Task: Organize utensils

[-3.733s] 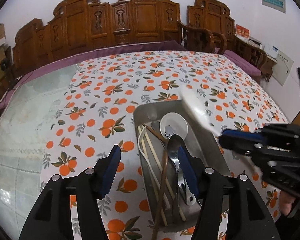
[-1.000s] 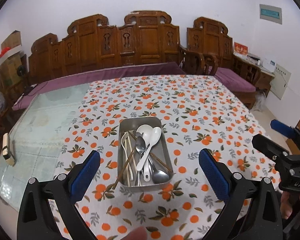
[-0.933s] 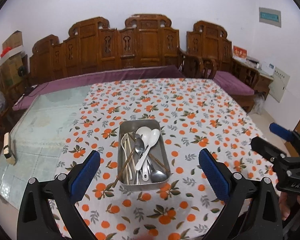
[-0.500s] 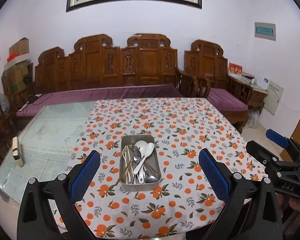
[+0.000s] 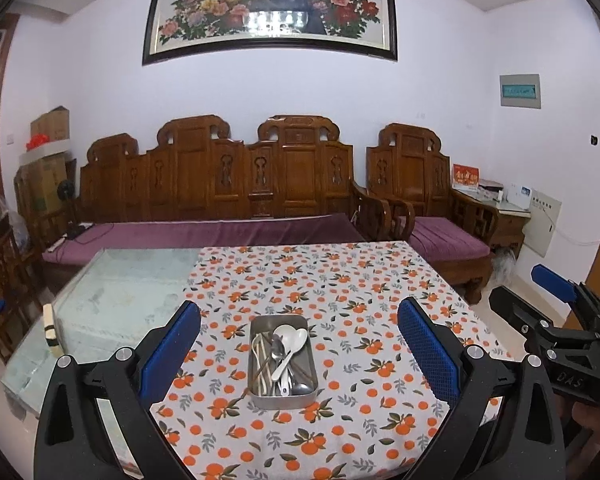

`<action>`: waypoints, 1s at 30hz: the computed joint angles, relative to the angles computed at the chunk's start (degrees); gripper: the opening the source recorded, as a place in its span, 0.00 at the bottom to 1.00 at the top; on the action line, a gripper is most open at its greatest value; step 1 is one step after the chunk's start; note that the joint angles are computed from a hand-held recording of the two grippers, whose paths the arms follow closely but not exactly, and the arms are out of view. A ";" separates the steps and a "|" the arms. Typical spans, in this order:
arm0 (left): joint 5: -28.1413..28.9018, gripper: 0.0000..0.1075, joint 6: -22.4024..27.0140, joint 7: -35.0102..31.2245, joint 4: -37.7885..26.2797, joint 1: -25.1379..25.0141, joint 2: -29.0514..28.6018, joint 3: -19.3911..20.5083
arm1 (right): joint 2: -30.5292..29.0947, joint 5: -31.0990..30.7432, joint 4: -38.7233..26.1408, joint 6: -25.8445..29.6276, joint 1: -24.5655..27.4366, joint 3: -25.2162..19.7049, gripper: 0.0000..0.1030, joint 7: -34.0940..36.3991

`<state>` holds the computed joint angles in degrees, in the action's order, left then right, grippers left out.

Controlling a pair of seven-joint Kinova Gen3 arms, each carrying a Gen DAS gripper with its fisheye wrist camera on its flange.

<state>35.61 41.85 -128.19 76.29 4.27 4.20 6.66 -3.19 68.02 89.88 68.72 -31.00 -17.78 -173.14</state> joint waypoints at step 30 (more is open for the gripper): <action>-0.80 0.89 -1.05 0.06 1.62 0.57 -0.59 -0.25 | -0.89 -0.51 1.02 -0.44 0.94 -0.53 0.97 -0.88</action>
<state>34.81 40.81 -128.13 77.92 4.84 3.61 6.41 -4.08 67.50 90.90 68.28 -30.06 -18.30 -174.03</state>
